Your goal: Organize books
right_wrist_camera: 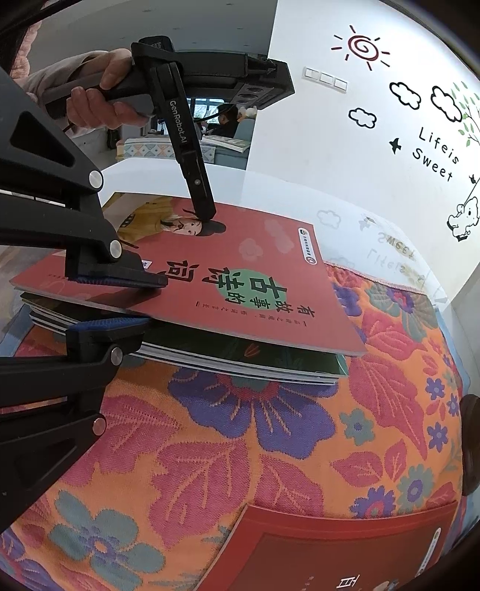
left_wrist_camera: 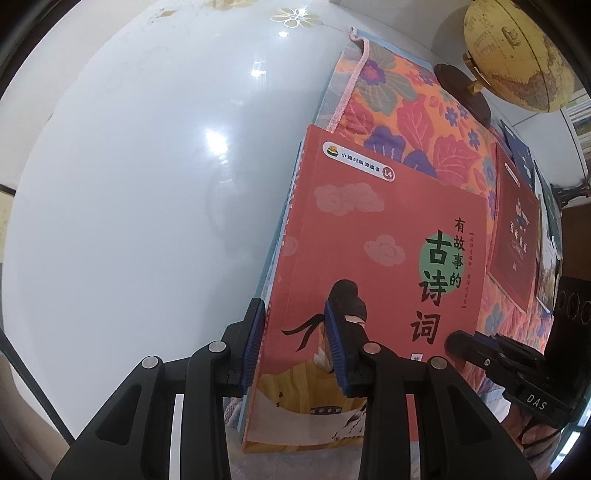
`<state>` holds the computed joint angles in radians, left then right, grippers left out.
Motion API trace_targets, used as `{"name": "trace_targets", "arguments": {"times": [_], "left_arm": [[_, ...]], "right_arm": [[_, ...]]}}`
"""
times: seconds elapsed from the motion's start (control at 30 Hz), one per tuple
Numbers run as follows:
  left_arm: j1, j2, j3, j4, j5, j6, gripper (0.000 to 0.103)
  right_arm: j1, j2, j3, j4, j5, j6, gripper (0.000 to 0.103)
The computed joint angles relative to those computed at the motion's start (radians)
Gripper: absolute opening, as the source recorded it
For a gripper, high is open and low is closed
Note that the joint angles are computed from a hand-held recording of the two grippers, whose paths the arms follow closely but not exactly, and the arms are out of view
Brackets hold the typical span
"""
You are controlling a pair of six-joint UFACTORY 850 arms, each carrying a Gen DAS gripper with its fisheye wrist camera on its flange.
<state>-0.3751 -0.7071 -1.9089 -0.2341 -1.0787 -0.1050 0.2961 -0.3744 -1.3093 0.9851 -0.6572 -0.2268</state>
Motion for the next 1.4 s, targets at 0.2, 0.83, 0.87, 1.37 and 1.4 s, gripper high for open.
{"name": "trace_targets", "arguments": {"times": [0.2,0.83,0.87,1.37,1.4], "left_arm": [[0.003,0.006,0.012,-0.007,0.01,0.002,0.032],[-0.058,-0.001,-0.029,0.205,0.012,-0.074,0.032],[-0.064,-0.002,-0.041,0.191,0.012,-0.069,0.032],[-0.225,-0.256,-0.49,0.078,-0.119,0.002,0.033],[-0.236,-0.3,-0.56,0.08,-0.153,-0.011,0.034]], "right_arm": [[-0.007,0.009,0.003,-0.03,-0.01,0.079,0.014],[-0.012,0.07,0.052,-0.177,-0.022,0.194,0.02],[-0.019,0.079,0.061,-0.176,-0.018,0.195,0.02],[-0.23,0.348,0.295,-0.048,0.072,0.002,0.03],[-0.251,0.362,0.308,-0.071,0.073,0.025,0.039]]}}
